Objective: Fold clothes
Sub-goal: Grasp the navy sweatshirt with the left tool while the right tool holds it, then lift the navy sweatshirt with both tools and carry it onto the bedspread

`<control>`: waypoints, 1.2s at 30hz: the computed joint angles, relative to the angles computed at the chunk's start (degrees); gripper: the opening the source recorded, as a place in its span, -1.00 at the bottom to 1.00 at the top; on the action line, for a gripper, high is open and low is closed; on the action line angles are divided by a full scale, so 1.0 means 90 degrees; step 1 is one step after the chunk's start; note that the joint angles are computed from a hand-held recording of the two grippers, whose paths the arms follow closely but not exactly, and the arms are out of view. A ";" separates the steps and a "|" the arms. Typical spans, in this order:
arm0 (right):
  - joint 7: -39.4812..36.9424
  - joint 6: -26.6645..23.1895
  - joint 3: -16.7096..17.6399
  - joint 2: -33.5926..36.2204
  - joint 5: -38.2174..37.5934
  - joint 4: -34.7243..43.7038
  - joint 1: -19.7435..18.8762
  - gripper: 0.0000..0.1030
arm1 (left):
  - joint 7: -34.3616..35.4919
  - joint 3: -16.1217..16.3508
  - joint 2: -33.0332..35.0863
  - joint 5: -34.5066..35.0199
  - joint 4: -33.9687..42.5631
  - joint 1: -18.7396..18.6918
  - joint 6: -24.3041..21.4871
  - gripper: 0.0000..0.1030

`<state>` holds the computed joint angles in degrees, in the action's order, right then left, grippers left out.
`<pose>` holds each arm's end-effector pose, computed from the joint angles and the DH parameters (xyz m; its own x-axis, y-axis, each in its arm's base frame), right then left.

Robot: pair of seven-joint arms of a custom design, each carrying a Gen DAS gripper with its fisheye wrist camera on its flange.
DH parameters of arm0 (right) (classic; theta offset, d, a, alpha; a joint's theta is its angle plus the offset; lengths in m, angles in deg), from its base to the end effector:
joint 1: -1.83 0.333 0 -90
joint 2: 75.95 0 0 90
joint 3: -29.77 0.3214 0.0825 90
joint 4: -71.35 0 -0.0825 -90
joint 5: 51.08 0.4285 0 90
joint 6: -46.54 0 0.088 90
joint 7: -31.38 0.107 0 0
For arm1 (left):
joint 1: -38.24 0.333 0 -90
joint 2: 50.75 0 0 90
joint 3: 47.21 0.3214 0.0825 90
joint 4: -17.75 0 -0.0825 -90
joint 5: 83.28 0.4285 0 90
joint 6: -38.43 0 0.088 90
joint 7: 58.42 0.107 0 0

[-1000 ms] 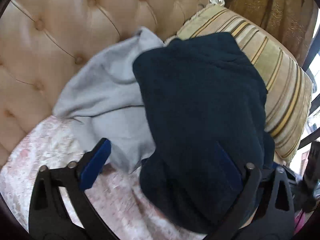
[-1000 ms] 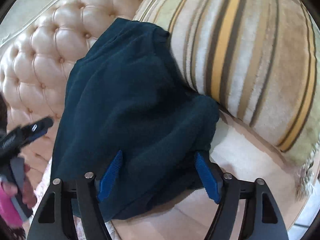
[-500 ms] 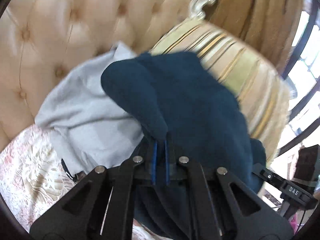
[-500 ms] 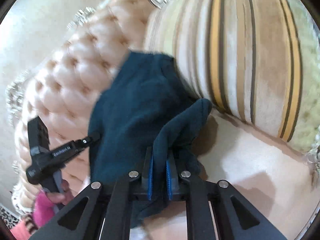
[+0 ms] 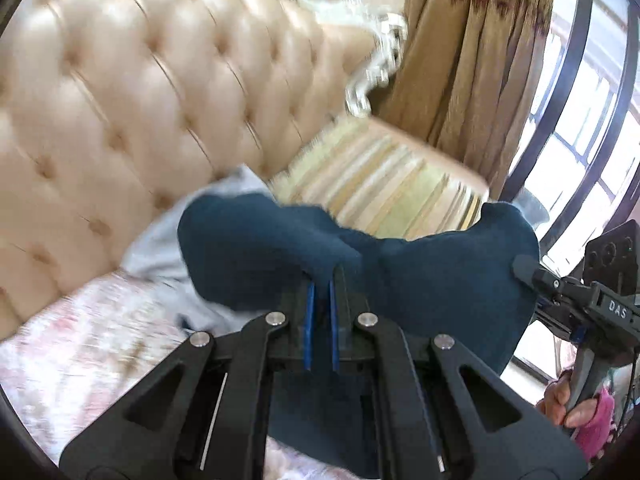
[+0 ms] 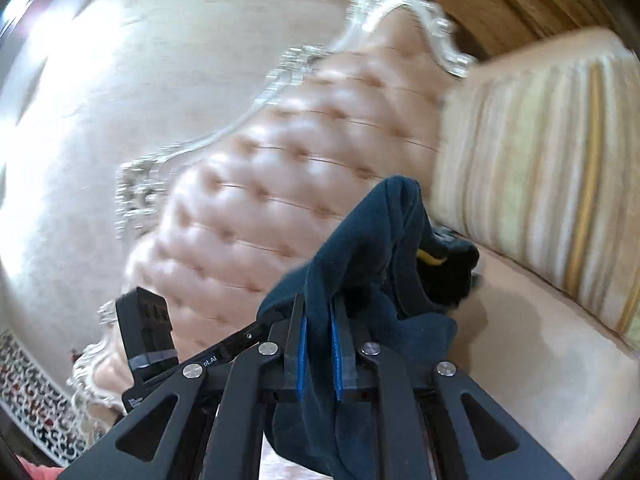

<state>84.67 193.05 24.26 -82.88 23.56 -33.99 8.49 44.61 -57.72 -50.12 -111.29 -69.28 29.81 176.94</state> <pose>0.6164 -0.0049 0.6640 0.2463 -0.6801 -0.6904 -0.5583 0.4827 -0.6747 0.6136 -0.2121 0.7548 -0.4578 -0.8355 0.3039 -0.6280 0.0620 -0.7757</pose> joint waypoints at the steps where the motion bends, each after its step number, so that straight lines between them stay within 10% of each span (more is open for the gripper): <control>1: -0.0035 -0.0014 0.0055 -0.0122 0.0008 0.0025 0.0053 -0.81 | 0.0096 0.0068 -0.0284 0.0020 -0.0169 0.0067 0.0093 -0.85; 16: 0.0307 0.0071 0.0745 -0.1673 -0.0349 -0.0581 0.2071 -0.81 | 0.0931 0.1765 -0.4769 0.0957 -0.2297 0.1443 -0.1063 -0.84; 26: 0.2034 0.0614 0.1309 -0.1302 -0.1923 -0.1304 0.2844 -0.80 | 0.1016 0.1995 -0.6018 0.1778 -0.4245 0.2474 -0.1752 -0.81; 31: 0.4667 0.0022 0.1996 -0.1083 -0.5364 -0.1802 0.1924 -0.37 | 0.0529 0.1470 -0.5988 0.2485 -0.5604 0.3110 -0.2351 -0.28; 34: 0.4843 -0.0246 0.1737 -0.1255 -0.5582 -0.2365 0.2042 -0.07 | 0.0282 0.1495 -0.6393 0.2620 -0.6365 0.3333 -0.2385 -0.27; 36: 0.4701 -0.0167 0.1449 -0.1531 -0.5383 -0.2813 0.2255 -0.07 | 0.0108 0.1568 -0.6821 0.2689 -0.6807 0.3573 -0.2368 0.32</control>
